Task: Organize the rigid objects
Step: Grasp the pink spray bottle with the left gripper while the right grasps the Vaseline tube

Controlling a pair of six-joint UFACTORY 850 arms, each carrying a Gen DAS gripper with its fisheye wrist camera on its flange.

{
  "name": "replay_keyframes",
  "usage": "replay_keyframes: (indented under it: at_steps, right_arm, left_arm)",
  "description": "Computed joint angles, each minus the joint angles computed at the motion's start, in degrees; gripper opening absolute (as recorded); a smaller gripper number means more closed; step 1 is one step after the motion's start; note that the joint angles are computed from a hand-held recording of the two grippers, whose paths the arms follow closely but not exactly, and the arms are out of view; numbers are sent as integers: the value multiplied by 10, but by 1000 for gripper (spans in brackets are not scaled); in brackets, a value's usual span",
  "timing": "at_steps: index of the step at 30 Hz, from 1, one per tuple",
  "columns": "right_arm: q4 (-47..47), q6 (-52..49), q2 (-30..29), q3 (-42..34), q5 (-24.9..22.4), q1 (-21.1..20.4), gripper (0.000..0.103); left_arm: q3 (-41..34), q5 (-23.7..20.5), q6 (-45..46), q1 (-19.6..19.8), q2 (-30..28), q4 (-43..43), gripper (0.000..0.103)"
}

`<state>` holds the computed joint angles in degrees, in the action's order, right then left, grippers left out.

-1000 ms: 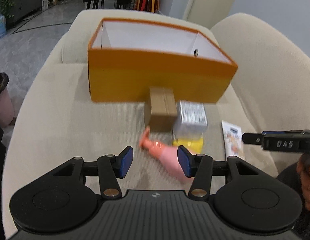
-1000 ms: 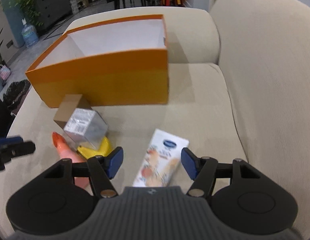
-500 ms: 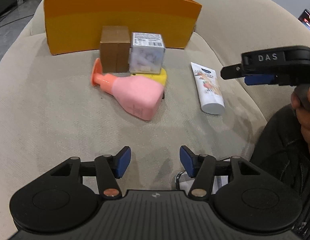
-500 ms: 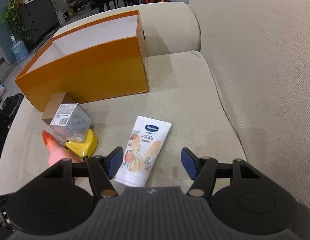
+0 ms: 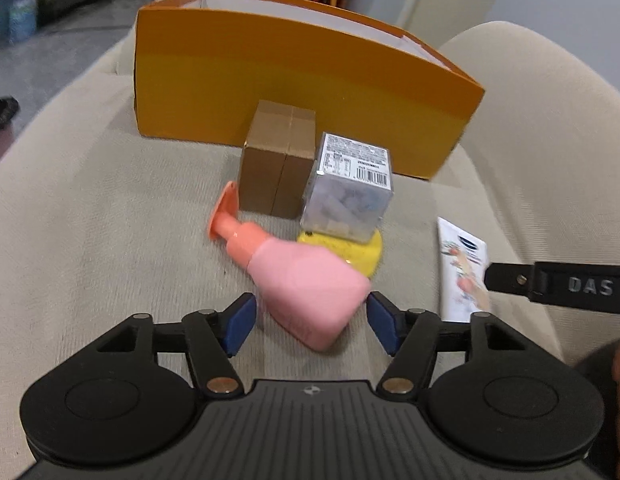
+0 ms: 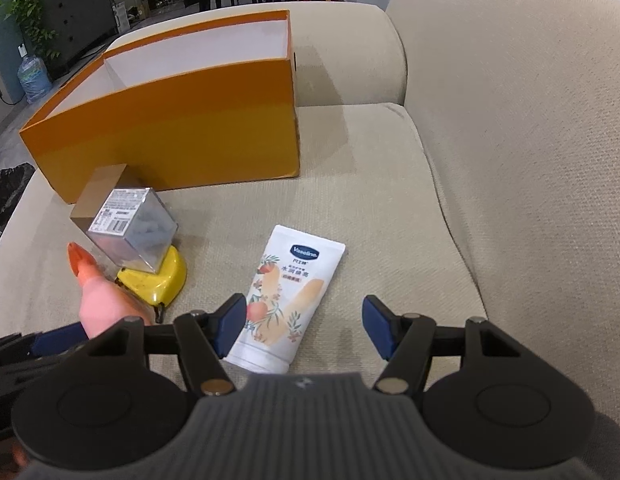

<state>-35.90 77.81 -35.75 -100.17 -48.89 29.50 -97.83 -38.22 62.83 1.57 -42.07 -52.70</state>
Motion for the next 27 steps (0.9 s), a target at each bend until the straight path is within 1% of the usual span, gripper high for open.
replay_keyframes:
  at_steps: [2, 4, 5, 6, 8, 9, 10, 12, 14, 16, 18, 20, 24, 27]
  right_arm:
    - [3, -1, -2, -2, 0, -1, 64]
    - [7, -3, -3, -3, 1, -2, 64]
    - [10, -5, -4, -3, 0, -3, 64]
    - [12, -6, -5, -4, 0, -3, 64]
    - [14, -7, -6, -5, 2, -4, 64]
    - [15, -9, -7, -6, 1, -4, 64]
    - [16, -10, -7, -7, 1, -4, 64]
    - [21, -14, -8, -8, 1, -5, 64]
    - [27, -20, -10, -10, 0, -6, 64]
    - [36, -29, -15, -17, -4, -7, 64]
    - [45, -35, -20, -23, -8, -9, 64]
    - [56, -38, -25, -29, -8, -12, 64]
    - [73, -38, -39, -44, -14, -14, 66]
    - [81, -44, -51, -59, -21, -14, 67]
  left_arm:
    - [10, 29, 5, -9, 3, -5, 80]
    - [10, 52, -8, -16, 0, 2, 80]
    - [13, 62, -2, -18, -1, -10, 82]
    - [13, 63, 3, -18, -2, -21, 85]
    - [14, 68, 6, -18, -2, -36, 86]
    - [12, 66, 3, -17, -3, -34, 85]
    - [10, 62, 1, -14, -3, -31, 78]
    - [2, 41, 3, -6, -6, -28, 75]
    - [-9, 11, 7, 5, -11, -24, 71]
    - [-11, 1, 24, 11, -10, -21, 66]
    - [-10, -8, 41, 17, -7, -15, 64]
    - [-11, -16, 54, 22, -4, 1, 64]
    - [-3, -10, 86, 24, 5, 0, 65]
    - [-3, -3, 92, 15, -1, 2, 66]
